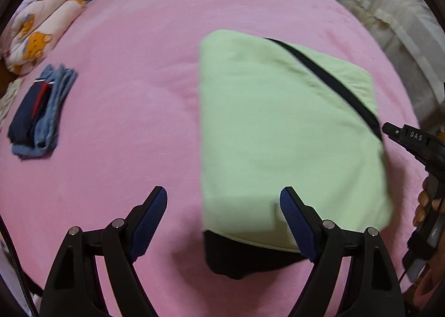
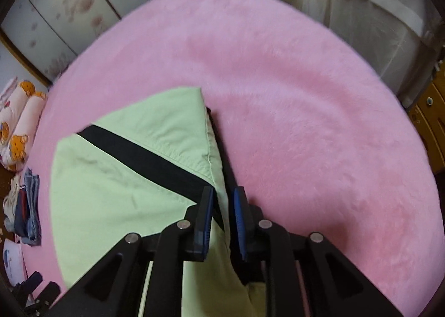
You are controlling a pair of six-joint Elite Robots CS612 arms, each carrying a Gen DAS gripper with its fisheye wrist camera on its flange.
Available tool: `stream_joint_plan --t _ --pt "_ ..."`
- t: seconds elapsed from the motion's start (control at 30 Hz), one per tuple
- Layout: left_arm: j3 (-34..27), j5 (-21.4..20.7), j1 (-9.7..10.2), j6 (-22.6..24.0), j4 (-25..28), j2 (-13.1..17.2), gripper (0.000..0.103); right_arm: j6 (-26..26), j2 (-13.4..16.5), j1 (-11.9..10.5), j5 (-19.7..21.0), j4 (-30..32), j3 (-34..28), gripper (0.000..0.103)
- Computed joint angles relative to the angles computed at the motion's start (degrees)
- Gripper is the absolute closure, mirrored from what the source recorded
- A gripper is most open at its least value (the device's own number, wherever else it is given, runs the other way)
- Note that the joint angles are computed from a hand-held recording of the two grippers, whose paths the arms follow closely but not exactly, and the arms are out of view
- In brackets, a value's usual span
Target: Fold large clothes
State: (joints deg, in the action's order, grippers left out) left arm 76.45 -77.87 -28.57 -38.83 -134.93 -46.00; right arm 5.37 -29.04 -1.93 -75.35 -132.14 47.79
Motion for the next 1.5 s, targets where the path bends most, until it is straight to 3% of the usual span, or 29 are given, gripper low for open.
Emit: stream_joint_plan --t 0.1,0.2,0.37,0.43,0.5,0.53,0.6,0.63,0.67,0.77,0.87,1.0,1.1,1.27,1.33,1.47,1.5 --pt "0.7 -2.3 -0.12 0.5 -2.3 -0.2 0.021 -2.3 -3.1 0.1 0.0 -5.0 5.4 0.088" --pt "1.6 -5.6 -0.11 -0.1 -5.0 -0.3 0.021 -6.9 -5.8 -0.2 5.4 -7.8 10.8 0.088" --pt "2.4 -8.4 -0.36 -1.2 -6.7 -0.2 0.021 -14.3 -9.2 -0.1 12.9 -4.0 17.2 0.089" --pt "2.5 -11.8 -0.05 -0.7 -7.4 0.0 0.021 -17.6 -10.6 0.2 13.8 -5.1 20.1 0.095" --pt "3.0 -14.6 0.18 -0.4 -8.7 0.2 0.029 -19.7 -11.7 0.2 14.9 -5.2 22.0 0.098" --pt "3.1 -15.8 0.26 -0.4 -9.3 0.4 0.039 -20.6 -11.8 0.2 16.2 -4.4 22.3 0.1" --pt "3.1 -17.4 0.35 0.0 -9.7 0.7 0.064 -21.8 -12.0 0.2 18.3 -4.6 23.2 0.1" --pt "2.8 -18.3 0.45 0.4 -9.1 1.1 0.082 -22.3 -12.0 0.2 19.0 -4.7 23.3 0.101" --pt "2.3 -18.5 0.5 0.4 -8.1 1.4 0.086 -23.3 -11.9 0.2 20.2 -4.2 23.2 0.101" --pt "2.5 -19.6 0.74 -1.7 -9.2 2.1 0.086 -27.4 -11.6 0.4 22.1 -1.8 22.6 0.102" --pt "3.0 -21.8 1.36 -6.2 -11.4 2.6 0.086 -30.1 -10.8 1.8 17.2 -0.9 21.5 0.103" --pt "2.7 -23.4 1.85 -10.2 -11.3 3.3 0.086 -29.1 -9.2 2.2 15.8 1.6 19.2 0.103" --pt "3.4 -22.8 2.04 -10.9 -11.4 2.9 0.089 -31.6 -9.8 3.0 9.1 -0.6 20.2 0.103" --pt "6.5 -23.4 2.74 -12.8 -14.9 1.4 0.095 -27.6 -10.6 1.6 1.7 -4.3 22.1 0.103" --pt "7.2 -22.5 2.87 -13.4 -14.6 0.7 0.095 -28.5 -11.1 1.1 -1.2 -4.6 22.7 0.103" --pt "9.0 -21.8 2.88 -13.5 -18.2 -0.3 0.094 -29.6 -12.4 1.5 -3.9 -5.4 24.2 0.103" --pt "9.3 -22.0 2.9 -13.7 -19.4 -0.4 0.094 -29.4 -12.9 1.3 -2.6 -6.4 25.0 0.103"
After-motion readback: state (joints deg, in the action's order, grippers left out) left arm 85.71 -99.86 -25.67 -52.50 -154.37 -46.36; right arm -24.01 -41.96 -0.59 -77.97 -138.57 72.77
